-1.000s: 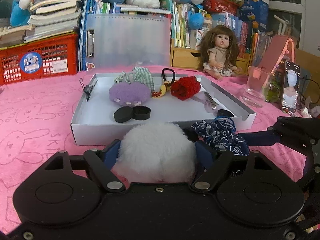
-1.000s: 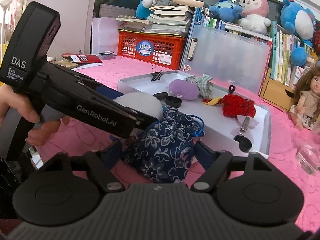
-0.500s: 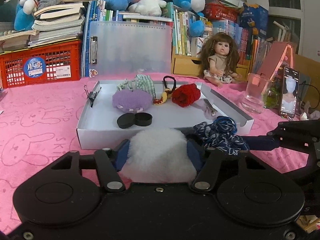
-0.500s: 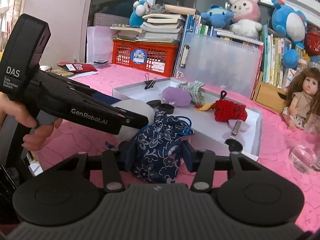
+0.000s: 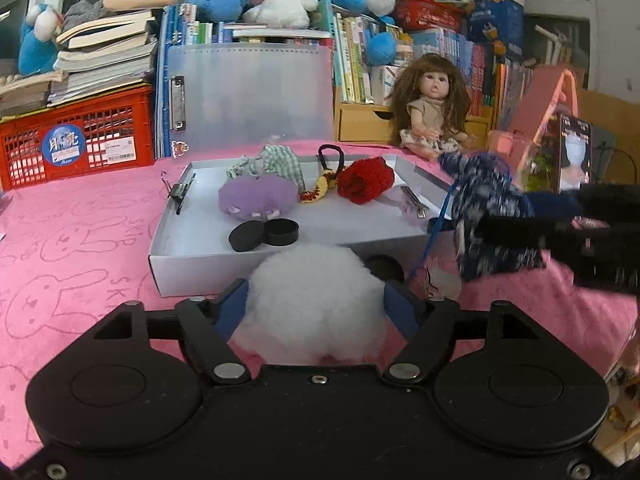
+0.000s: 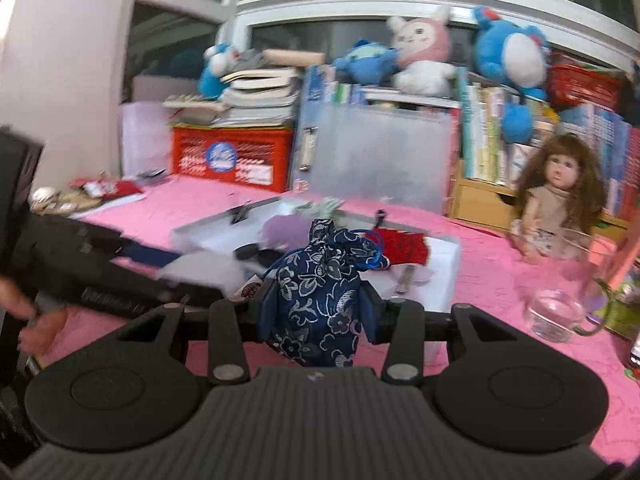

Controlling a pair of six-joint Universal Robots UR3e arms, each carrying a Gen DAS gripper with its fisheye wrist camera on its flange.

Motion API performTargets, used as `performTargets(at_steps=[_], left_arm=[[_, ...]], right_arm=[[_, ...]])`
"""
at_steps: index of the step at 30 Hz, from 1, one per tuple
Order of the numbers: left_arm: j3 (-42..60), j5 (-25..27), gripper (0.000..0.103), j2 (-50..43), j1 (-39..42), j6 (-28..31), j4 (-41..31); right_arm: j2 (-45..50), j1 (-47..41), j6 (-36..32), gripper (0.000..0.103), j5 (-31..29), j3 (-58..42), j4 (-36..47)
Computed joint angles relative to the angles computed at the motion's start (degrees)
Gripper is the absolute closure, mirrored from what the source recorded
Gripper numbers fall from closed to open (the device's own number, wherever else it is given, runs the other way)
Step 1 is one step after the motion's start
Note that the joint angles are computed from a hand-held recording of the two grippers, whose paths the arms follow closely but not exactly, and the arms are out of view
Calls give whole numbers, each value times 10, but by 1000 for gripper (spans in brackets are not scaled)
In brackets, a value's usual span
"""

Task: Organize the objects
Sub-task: 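Lift fluffy ball toward tray with left tool while right tool grasps blue floral pouch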

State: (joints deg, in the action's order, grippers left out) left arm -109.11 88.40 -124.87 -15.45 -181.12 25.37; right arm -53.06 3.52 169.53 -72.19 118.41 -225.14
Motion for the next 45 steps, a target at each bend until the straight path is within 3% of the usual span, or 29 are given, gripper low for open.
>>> performTargets(at_steps=[9, 15, 26, 34, 45], left_arm=[[44, 39, 22, -32, -24, 18, -22], [31, 38, 34, -25, -23, 9, -3], [9, 19, 35, 28, 2, -2, 29], [69, 9, 35, 46, 35, -26, -38], [161, 4, 35, 0, 44, -44, -108]], right_arm=[[2, -8, 38, 55, -40, -2, 2], [6, -7, 42, 54, -42, -3, 0], [8, -4, 63, 54, -64, -11, -2], [3, -3, 69, 54, -78, -36, 14], [7, -9, 77, 54, -89, -103, 72]])
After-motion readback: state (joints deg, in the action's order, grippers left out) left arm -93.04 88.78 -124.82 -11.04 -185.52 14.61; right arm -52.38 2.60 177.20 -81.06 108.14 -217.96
